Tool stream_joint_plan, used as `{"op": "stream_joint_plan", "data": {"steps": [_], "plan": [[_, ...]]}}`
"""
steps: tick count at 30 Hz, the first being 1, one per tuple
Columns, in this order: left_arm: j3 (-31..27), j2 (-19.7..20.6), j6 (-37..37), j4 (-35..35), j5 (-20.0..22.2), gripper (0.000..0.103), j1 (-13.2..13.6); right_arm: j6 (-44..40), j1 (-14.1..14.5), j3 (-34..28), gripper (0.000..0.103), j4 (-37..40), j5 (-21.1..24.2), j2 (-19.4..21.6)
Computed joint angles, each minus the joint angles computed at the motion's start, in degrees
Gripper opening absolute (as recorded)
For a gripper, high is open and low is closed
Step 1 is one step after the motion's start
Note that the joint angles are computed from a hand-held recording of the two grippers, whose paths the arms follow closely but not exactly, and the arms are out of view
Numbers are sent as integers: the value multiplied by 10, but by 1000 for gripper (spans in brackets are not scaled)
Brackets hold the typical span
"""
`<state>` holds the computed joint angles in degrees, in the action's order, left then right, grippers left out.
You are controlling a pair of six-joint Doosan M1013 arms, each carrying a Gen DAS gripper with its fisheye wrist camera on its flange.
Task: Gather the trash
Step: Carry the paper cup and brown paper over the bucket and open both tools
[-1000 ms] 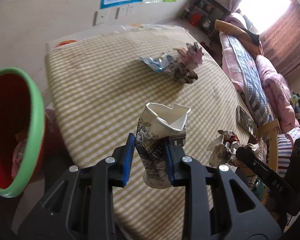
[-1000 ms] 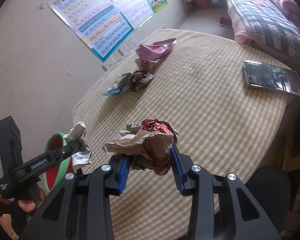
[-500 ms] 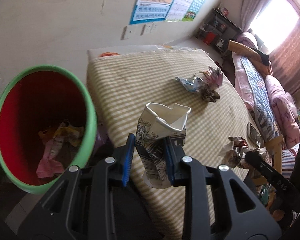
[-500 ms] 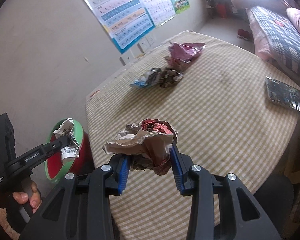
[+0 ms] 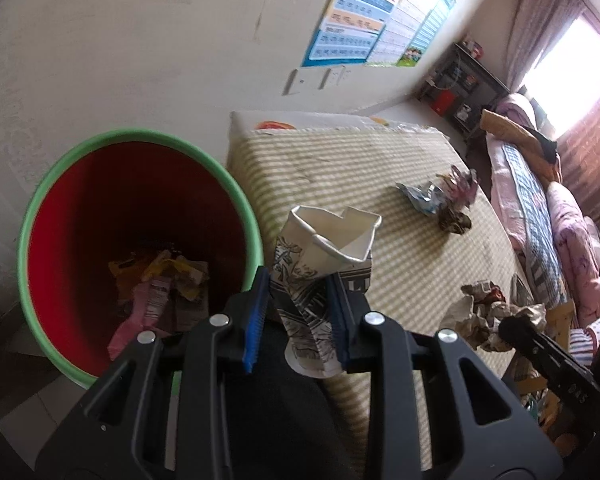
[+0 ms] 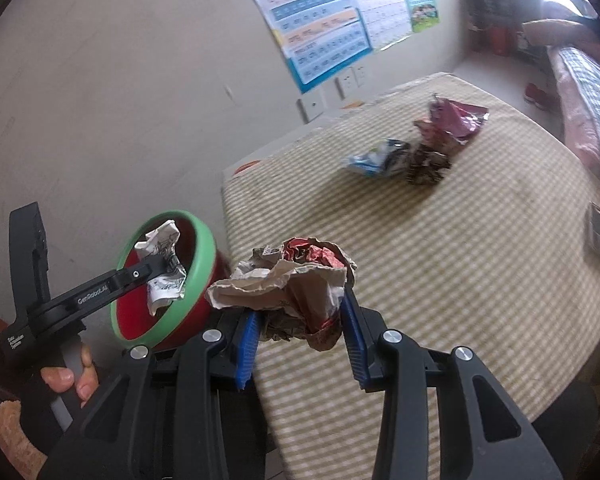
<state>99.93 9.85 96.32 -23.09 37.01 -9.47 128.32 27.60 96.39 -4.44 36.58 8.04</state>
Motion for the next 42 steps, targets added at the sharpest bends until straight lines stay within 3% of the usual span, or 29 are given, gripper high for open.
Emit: {"op": "stream_joint_plan", "data": {"steps": [15, 42], "plan": [[10, -2, -34, 25, -21, 28, 30, -107, 18, -62, 37, 63, 10, 50], [27, -5, -80, 74, -36, 28, 66, -207, 45, -153, 37, 133, 39, 122]]}}
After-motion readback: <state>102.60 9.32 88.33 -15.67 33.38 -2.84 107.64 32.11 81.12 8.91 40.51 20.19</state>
